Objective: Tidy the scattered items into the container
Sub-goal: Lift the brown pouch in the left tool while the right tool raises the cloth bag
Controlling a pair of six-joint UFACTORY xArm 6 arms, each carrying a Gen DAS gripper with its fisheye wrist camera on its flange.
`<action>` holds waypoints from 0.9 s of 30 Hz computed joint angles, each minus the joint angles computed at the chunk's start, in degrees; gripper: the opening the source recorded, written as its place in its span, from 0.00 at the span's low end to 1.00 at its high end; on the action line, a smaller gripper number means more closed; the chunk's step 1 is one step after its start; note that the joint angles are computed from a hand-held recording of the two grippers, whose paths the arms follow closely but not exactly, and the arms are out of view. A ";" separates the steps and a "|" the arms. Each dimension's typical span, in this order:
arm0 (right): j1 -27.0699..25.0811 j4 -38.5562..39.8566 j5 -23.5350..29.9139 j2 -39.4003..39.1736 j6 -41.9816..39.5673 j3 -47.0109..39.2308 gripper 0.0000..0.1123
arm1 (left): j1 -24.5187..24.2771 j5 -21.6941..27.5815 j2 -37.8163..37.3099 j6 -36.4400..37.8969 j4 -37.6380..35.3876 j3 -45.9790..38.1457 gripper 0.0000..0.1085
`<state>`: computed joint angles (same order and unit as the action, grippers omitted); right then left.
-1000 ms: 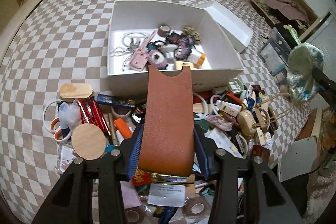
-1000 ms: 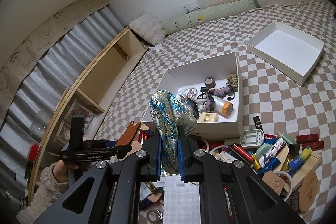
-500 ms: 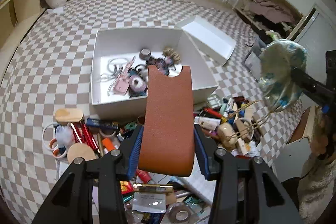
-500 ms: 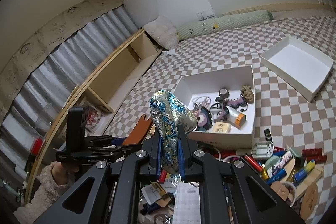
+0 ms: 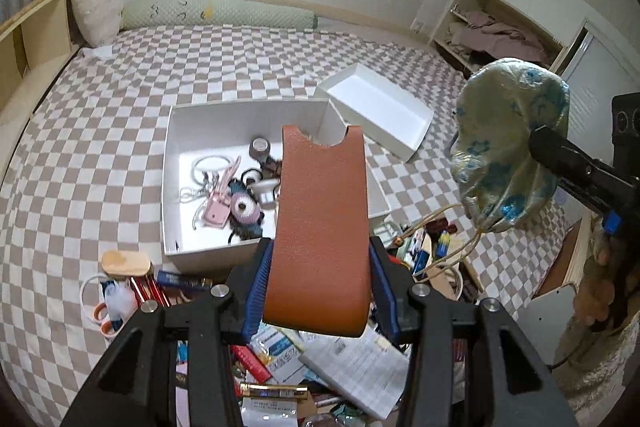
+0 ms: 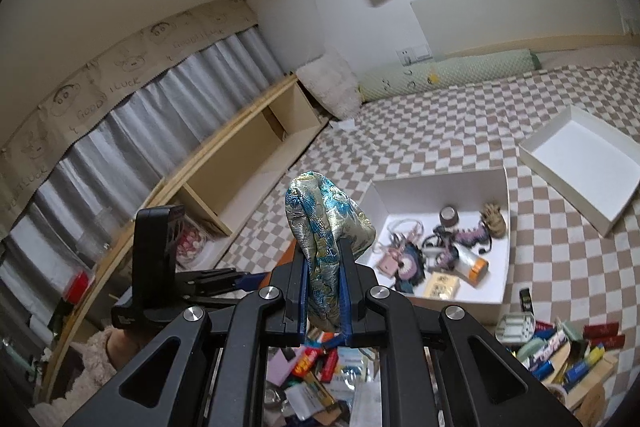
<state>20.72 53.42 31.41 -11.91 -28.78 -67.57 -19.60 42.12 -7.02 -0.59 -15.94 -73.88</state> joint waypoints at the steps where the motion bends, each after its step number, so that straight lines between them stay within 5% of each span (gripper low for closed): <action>1: 0.08 0.00 -0.17 0.32 -0.07 -0.56 0.12 | -0.03 -0.32 0.09 -0.31 0.48 -0.42 0.42; 27: 0.92 -1.13 -11.19 12.37 -2.36 -15.00 0.12 | 0.53 -4.88 14.50 -5.49 4.29 -21.42 0.42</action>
